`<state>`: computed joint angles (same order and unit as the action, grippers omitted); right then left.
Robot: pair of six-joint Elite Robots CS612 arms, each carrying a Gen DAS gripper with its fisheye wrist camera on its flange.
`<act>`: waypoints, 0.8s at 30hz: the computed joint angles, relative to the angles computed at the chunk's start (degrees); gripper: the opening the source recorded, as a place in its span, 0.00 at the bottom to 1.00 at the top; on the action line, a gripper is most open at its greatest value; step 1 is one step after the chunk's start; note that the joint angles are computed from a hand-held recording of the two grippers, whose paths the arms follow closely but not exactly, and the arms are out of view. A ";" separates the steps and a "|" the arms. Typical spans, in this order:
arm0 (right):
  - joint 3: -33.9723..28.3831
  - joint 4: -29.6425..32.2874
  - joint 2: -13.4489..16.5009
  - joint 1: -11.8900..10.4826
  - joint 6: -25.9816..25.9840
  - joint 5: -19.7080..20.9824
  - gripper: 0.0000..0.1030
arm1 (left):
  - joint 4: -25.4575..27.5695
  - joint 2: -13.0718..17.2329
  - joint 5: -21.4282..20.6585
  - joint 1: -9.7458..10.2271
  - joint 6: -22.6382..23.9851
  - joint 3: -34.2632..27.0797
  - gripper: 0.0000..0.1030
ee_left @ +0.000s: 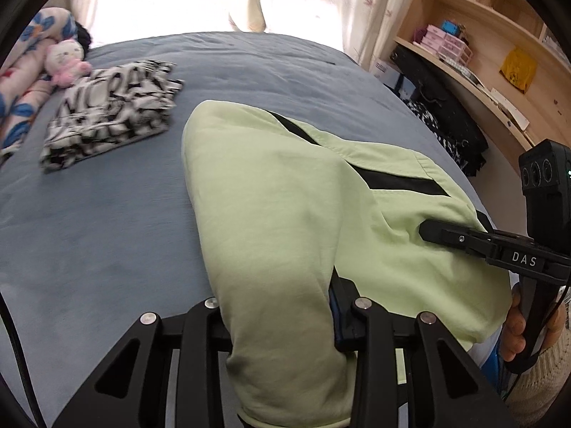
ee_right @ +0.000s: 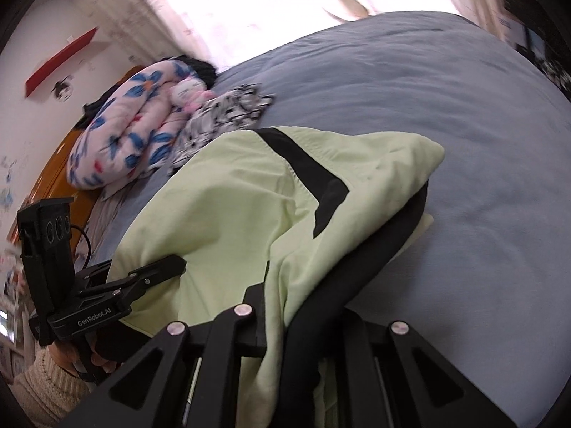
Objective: Fold large clothes
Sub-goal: 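Carry the bundle with both tools onto the black-and-white printed garment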
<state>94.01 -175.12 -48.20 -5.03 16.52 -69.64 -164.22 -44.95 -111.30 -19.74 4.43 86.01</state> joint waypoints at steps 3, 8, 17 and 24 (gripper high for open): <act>-1.98 0.91 0.34 1.82 -0.76 0.61 0.09 | -0.88 -1.13 -0.13 2.03 0.10 1.12 0.31; -7.58 3.61 2.13 5.01 -2.79 1.49 0.09 | -0.48 -2.10 -0.32 6.07 -0.21 0.73 0.31; -25.55 12.56 9.85 8.83 -6.34 1.59 0.09 | 2.69 1.68 0.96 11.18 2.40 -9.05 0.31; -47.51 21.74 20.08 9.34 -8.49 -1.83 0.09 | 5.51 10.98 0.23 12.44 3.76 -26.01 0.32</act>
<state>46.50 -153.37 -28.11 4.31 8.03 -71.46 -158.71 -33.97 -111.06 -7.30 8.20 60.01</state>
